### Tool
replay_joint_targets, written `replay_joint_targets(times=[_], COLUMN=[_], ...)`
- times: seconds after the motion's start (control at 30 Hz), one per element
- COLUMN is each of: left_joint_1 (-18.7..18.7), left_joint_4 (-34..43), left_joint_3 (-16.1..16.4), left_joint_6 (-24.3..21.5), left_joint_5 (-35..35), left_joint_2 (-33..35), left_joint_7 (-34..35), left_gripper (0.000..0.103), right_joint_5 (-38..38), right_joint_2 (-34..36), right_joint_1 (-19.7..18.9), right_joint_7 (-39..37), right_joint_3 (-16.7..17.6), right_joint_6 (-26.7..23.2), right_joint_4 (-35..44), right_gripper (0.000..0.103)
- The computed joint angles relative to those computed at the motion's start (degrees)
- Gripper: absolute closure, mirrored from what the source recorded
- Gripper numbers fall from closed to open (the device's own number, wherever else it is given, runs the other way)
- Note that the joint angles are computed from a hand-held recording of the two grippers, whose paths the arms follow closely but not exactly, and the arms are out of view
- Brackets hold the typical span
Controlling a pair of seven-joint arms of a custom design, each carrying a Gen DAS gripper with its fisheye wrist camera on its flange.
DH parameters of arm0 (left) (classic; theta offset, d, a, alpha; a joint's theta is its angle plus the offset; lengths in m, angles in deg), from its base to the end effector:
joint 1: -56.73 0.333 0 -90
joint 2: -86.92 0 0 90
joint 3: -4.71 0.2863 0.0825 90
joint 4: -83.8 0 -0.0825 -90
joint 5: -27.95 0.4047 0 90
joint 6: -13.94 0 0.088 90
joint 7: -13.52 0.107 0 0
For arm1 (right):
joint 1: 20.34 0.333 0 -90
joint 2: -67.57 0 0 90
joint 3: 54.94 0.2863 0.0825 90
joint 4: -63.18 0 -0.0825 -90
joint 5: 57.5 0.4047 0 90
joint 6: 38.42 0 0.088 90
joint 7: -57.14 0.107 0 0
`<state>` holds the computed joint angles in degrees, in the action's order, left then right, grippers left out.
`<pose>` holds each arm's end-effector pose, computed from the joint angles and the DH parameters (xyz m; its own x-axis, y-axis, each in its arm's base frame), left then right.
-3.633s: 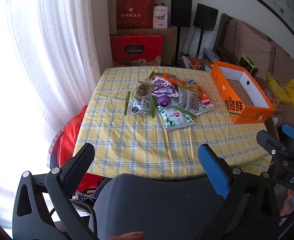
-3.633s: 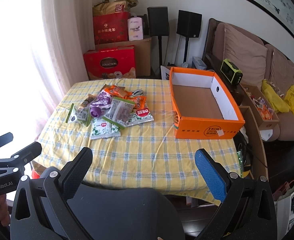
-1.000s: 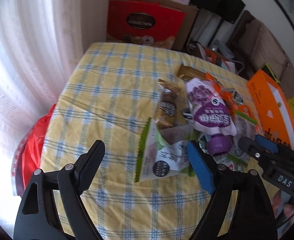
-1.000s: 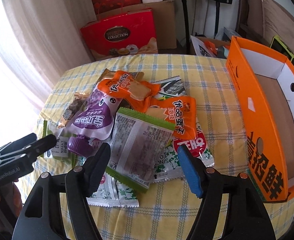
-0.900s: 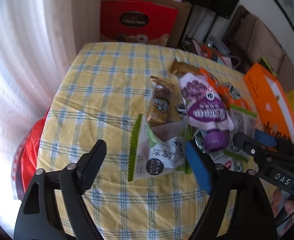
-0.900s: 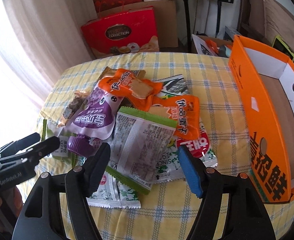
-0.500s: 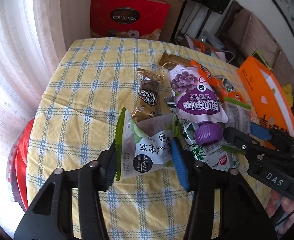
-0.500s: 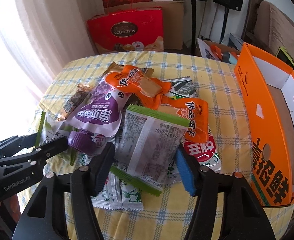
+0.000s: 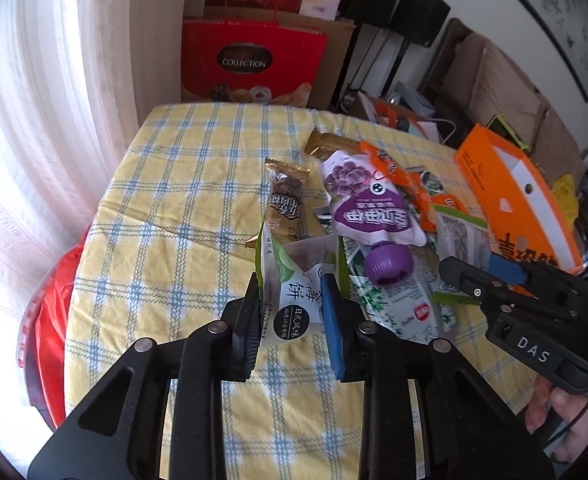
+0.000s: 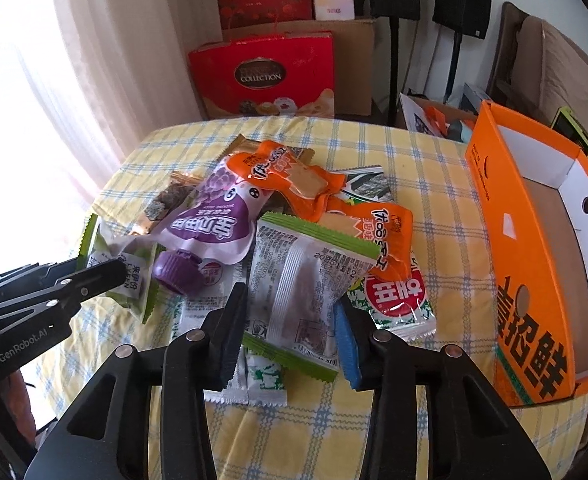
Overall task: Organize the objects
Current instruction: 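Grasp a green-edged white packet with left tool while right tool grasps a clear green-edged packet, then carry both packets over the orange box and open both tools to drop them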
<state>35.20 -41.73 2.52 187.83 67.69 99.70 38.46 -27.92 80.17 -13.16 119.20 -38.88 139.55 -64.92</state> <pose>0.5256 -0.2838 0.2996 -0.0122 -0.9760 0.2174 -0.8184 -0.1151 -0.5629 0.5587 0.1929 0.2971 0.3764 -0.9219 -0.0915 -0.7514 -0.2460 -0.6123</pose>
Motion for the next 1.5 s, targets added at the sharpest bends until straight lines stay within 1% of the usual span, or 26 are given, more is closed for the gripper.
replay_joint_targets(times=[0.07, 0.1, 0.17, 0.2, 0.23, 0.33, 0.43, 0.53, 0.63, 0.8, 0.87, 1.1, 1.5], left_joint_1=[-0.42, -0.77, -0.74, -0.33, 0.20, 1.06, 2.24, 3.11, 3.69, 3.94, 3.77, 1.42, -4.32], left_joint_4=[-0.69, -1.09, -1.51, -1.78, -1.87, -2.25, -2.29, -2.18, -1.60, -0.23, 0.66, 5.44, 16.04], left_joint_3=[0.36, 0.83, 0.86, 0.41, -0.22, -1.50, -3.21, -4.68, -6.10, -7.74, -8.16, -8.85, -8.09], left_joint_6=[-0.04, 0.20, 0.20, -0.09, -0.21, -0.57, -1.28, -1.98, -2.94, -3.94, -4.28, -6.14, -8.85], left_joint_5=[0.92, 2.26, 4.43, 4.87, 5.08, 7.31, 8.87, 10.56, 11.24, 12.24, 12.03, 10.81, 6.49], left_joint_2=[-1.15, -1.84, -2.96, -3.65, -4.00, -5.46, -6.63, -7.59, -8.23, -8.42, -7.94, -5.48, 1.08], left_joint_7=[-1.04, -2.48, -4.63, -5.12, -5.40, -7.67, -8.63, -9.91, -10.28, -11.19, -10.72, -8.39, -2.21], left_gripper=[0.078, 0.078, 0.078, 0.078, 0.078, 0.078, 0.078, 0.078, 0.078, 0.078, 0.078, 0.077, 0.077], right_joint_5=[0.40, 1.47, 5.47, 7.31, 8.04, 13.43, 18.11, 20.09, 19.88, 21.29, 20.51, 18.57, 8.80], right_joint_2=[-0.93, -1.47, -2.64, -3.33, -3.83, -5.89, -8.02, -9.83, -11.84, -14.41, -15.26, -17.70, -20.74], right_joint_1=[-0.32, -1.10, -3.27, -3.57, -3.02, -2.75, -1.77, -0.08, 1.92, 5.01, 6.03, 9.49, 11.83], right_joint_7=[-0.55, -1.52, -4.91, -6.38, -6.89, -11.27, -14.94, -16.55, -16.45, -17.63, -17.12, -16.13, -8.84], right_joint_3=[0.47, 1.38, 3.92, 4.32, 3.77, 3.95, 3.27, 1.46, -0.73, -4.56, -6.13, -11.95, -20.31], right_joint_6=[0.74, 1.13, 1.20, 1.03, 0.86, 0.78, 0.86, 0.79, 1.44, 1.61, 1.84, 2.33, 2.48], right_joint_4=[-0.91, -1.40, -2.00, -2.27, -2.42, -3.21, -4.02, -4.84, -6.17, -7.57, -8.25, -10.09, -12.60], right_gripper=[0.063, 0.063, 0.063, 0.063, 0.063, 0.063, 0.063, 0.063, 0.063, 0.063, 0.063, 0.063, 0.063])
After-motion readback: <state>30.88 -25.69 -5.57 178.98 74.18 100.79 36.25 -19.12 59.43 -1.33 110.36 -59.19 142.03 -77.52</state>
